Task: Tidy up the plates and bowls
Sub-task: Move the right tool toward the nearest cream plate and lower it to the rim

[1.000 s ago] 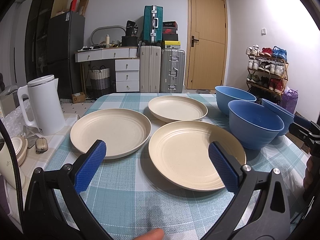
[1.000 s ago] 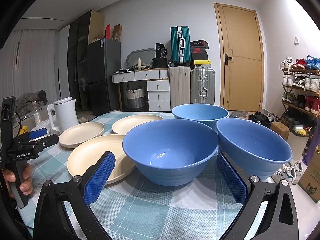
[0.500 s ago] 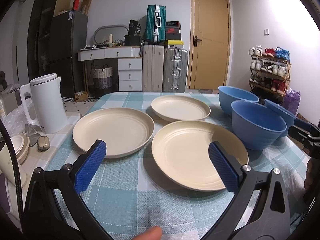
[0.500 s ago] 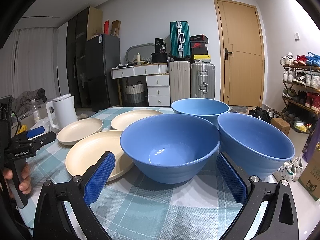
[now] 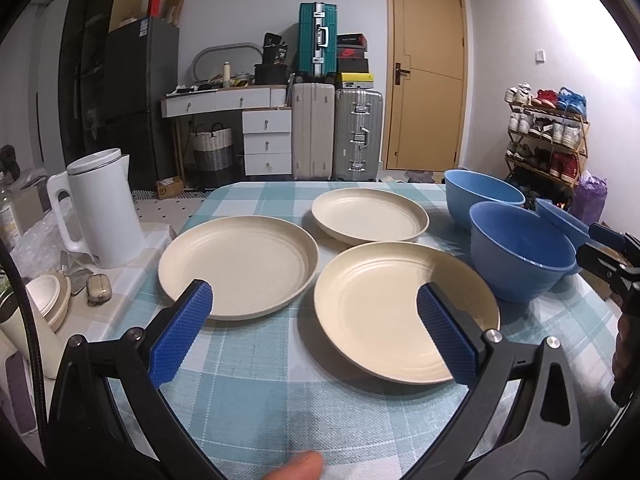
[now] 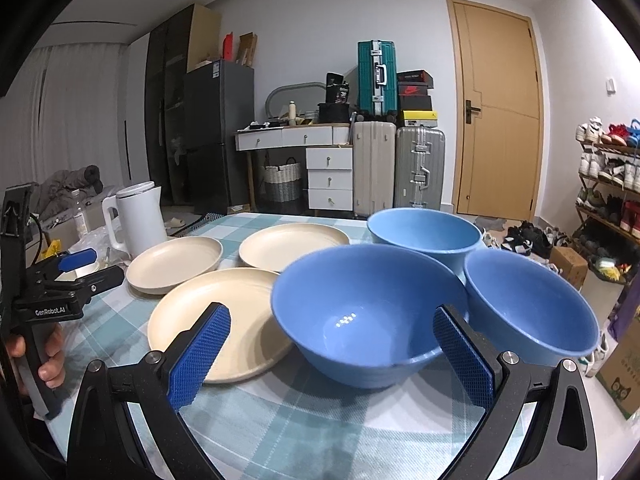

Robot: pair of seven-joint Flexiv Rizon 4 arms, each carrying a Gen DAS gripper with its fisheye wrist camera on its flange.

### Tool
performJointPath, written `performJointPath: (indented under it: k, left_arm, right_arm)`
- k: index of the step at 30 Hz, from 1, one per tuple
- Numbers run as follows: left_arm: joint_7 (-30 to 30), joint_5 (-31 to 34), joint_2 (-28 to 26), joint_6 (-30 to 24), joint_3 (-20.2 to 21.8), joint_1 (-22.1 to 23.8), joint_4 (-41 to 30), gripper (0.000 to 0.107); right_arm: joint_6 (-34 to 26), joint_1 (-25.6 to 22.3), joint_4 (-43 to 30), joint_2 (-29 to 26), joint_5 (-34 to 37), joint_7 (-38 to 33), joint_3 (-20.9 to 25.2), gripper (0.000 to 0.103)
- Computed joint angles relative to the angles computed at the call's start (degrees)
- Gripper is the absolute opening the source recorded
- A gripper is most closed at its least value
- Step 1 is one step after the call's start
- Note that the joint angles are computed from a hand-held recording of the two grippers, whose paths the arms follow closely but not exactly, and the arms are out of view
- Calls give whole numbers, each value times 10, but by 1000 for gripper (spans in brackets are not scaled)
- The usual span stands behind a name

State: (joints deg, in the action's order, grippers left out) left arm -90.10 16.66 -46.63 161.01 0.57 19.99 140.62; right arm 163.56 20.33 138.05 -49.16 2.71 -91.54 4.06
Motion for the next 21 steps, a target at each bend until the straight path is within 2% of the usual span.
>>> performJointPath:
  k: [3,7,15,21]
  left_arm:
    - [-6,19,20,-29,-4,18,1,102]
    - [-7,12,43,-55,-2,21,6,102]
    - [-16,3,81,-128,-7,30,-5,102]
    - [-42,23,99,-194,-25,63,-28,102]
  right_arm:
    - [-21,13,0,18,5,-6,-1,103]
    - [-79,28,-2,50,10,-6,-1,103]
    - [-160,27,-21,98,-17,14,8,103]
    - [-236,30,-55,120,-31,22,7,103]
